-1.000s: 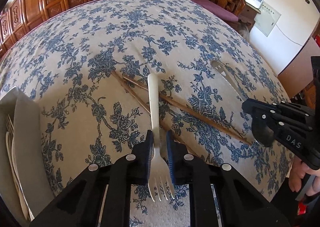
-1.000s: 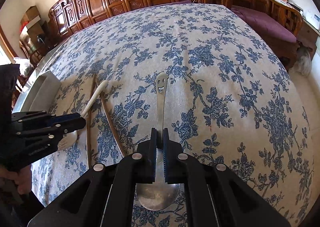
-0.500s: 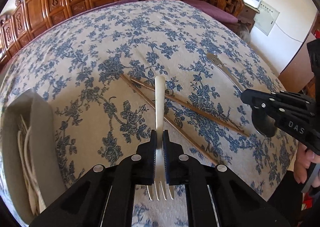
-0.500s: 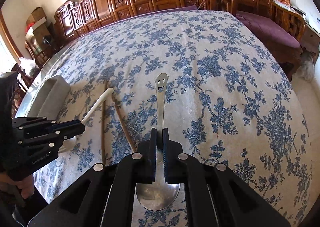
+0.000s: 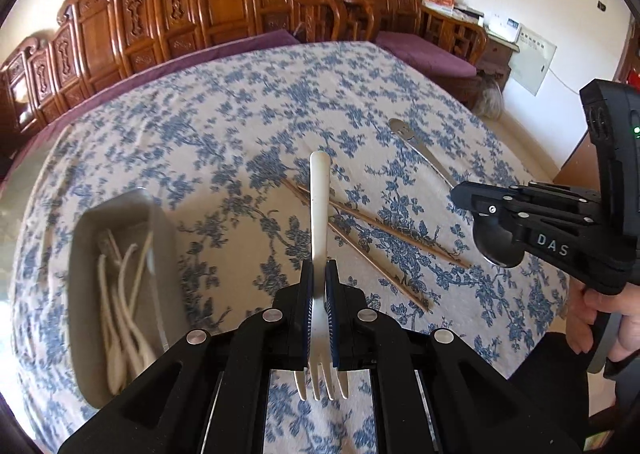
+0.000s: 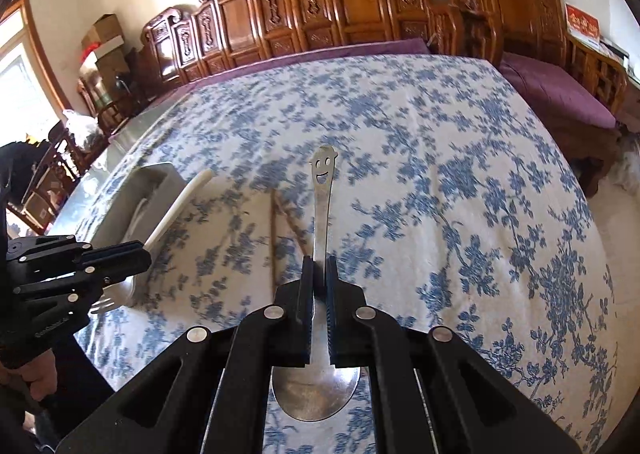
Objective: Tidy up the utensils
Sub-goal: 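Carry the white fork and the smiley-face spoon toward the tray with both tools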
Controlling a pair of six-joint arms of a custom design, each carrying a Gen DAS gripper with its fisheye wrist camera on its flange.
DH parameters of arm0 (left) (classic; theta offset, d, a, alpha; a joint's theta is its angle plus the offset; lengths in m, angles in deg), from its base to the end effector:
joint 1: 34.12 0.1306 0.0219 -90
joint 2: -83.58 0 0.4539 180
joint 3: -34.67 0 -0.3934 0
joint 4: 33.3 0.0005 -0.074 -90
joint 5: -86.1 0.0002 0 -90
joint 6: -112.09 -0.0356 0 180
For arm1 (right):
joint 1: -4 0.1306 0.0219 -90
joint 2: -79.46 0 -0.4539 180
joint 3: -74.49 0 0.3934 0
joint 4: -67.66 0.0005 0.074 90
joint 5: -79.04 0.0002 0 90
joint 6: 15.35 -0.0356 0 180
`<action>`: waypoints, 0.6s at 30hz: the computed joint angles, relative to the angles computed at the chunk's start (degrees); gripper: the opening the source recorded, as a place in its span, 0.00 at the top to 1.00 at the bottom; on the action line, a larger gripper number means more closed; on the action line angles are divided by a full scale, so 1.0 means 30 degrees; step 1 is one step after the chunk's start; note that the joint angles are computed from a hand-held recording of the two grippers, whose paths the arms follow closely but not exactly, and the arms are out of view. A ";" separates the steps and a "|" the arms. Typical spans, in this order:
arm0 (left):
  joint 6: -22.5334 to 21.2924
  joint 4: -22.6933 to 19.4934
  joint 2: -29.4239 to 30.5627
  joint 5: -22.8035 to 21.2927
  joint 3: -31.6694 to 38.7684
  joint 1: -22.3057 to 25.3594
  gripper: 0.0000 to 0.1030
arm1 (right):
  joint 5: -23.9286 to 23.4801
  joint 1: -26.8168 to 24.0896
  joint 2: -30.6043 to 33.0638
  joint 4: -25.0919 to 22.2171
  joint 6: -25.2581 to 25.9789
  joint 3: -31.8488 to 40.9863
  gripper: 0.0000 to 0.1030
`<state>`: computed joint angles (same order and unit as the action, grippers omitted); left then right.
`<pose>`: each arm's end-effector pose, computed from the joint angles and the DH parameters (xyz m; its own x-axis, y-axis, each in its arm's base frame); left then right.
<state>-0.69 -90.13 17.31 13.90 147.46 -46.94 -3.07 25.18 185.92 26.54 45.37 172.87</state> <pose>0.6364 -0.1565 0.4483 -0.6171 0.5185 -0.5918 0.6607 0.7499 -0.0319 0.5719 0.2158 0.4278 -0.7498 0.2290 -0.6208 0.1060 0.9677 0.2289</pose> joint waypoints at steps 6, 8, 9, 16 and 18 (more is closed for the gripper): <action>0.0047 0.0338 -0.0796 0.0237 -0.0470 0.0558 0.95 | 0.0166 0.0490 0.0032 -0.0123 0.0346 0.0570 0.93; 0.0072 0.0419 -0.1001 0.0334 -0.0533 0.0765 0.95 | 0.0200 0.0669 0.0045 -0.0139 0.0509 0.0762 0.93; 0.0102 0.0467 -0.1066 0.0361 -0.0536 0.0852 0.95 | 0.0243 0.0757 0.0046 -0.0155 0.0570 0.0826 0.93; 0.0444 0.0639 -0.1314 0.0494 -0.0454 0.1427 0.95 | 0.0246 0.1307 0.0097 -0.0202 0.1101 0.1402 0.93; 0.0490 0.0635 -0.1307 0.0485 -0.0349 0.1572 0.95 | 0.0196 0.1426 0.0115 -0.0214 0.1187 0.1552 0.93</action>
